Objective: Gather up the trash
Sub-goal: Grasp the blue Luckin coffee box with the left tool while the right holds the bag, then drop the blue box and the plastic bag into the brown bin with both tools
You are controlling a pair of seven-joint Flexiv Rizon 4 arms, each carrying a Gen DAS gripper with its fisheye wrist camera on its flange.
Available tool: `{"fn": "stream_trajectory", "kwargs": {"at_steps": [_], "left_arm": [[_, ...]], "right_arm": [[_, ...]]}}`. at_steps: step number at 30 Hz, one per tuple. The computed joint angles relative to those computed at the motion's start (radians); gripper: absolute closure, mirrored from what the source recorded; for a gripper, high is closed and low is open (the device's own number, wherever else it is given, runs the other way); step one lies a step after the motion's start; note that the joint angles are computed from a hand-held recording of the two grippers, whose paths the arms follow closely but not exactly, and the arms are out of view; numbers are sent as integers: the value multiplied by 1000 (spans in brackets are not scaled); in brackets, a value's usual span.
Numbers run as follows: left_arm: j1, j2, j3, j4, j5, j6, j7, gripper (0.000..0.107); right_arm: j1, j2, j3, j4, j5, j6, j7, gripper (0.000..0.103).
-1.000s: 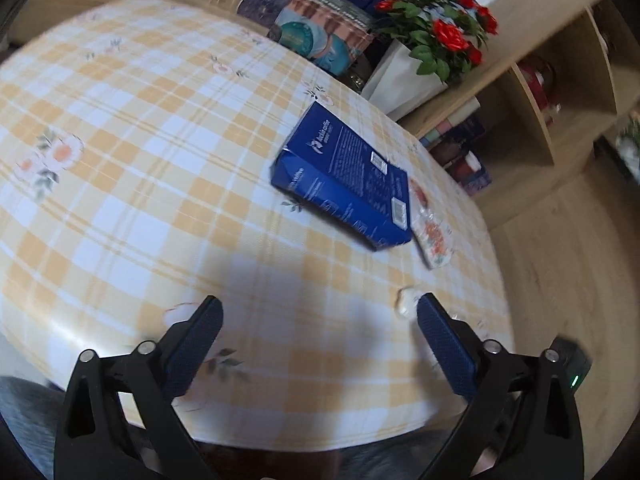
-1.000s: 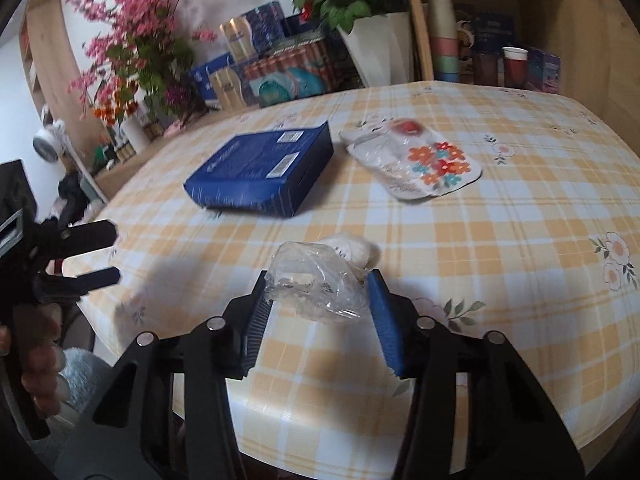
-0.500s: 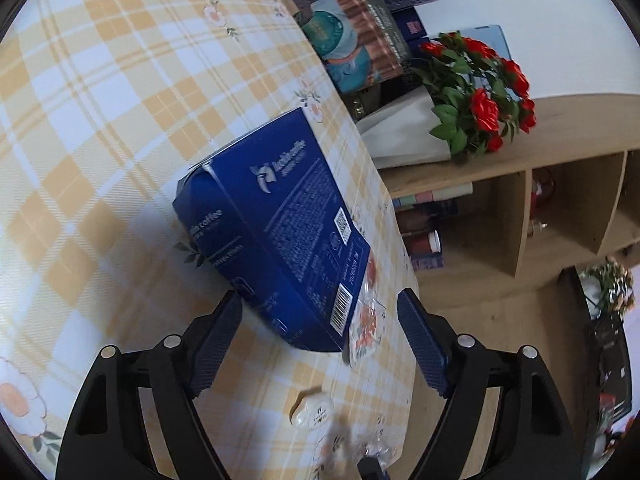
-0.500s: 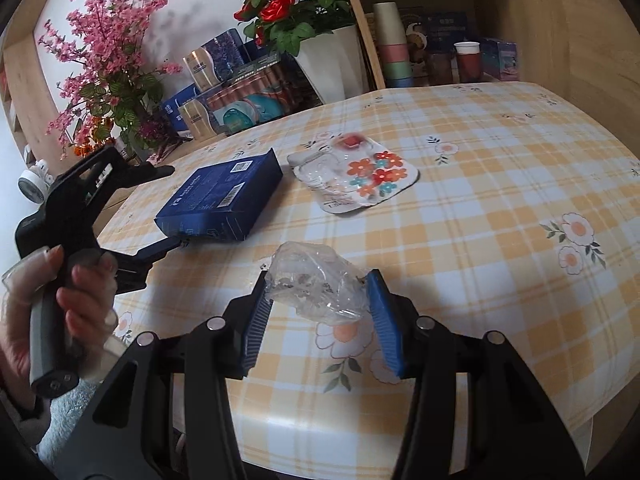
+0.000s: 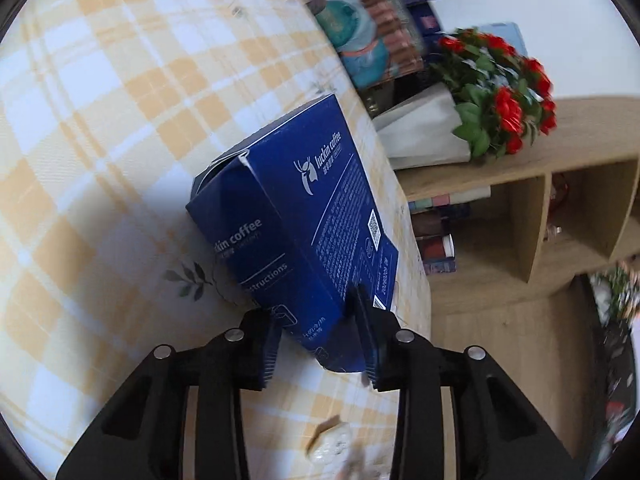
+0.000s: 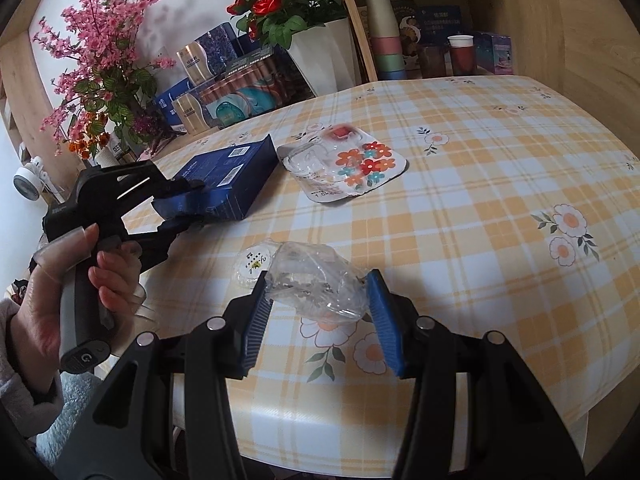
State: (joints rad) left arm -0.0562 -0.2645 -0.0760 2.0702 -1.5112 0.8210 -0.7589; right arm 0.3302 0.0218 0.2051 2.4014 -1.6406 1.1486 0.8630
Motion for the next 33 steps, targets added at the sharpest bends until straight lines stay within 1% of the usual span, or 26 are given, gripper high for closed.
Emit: {"fn": "stream_trajectory", "kwargs": {"at_steps": [4,8,13,17,19,24,28,33], "left_arm": [[-3,50,13,16,-8,2,132,87],[-10,123,38,43,46,24,274,91],[2,201,76,90,111,3,363,93],[22,280,119,141,205,-58,431,93],[38,314,144,159,257,-112,452,93],[86,408,212,207,401,-260,466,93],[121,468,253,238,482,-344,469,93],[163,544,299,265,633,-455,494,93]], "right_arm": [[1,5,2,3,-1,-4,7,53],[5,15,6,6,0,-14,8,53],[12,24,13,8,-1,-21,25,53],[30,40,29,5,27,-41,-2,53],[40,48,37,3,42,-50,-15,53],[74,63,63,-11,86,-79,-65,53],[109,61,85,-32,125,-103,-128,53],[156,57,113,-56,193,-144,-191,53]]}}
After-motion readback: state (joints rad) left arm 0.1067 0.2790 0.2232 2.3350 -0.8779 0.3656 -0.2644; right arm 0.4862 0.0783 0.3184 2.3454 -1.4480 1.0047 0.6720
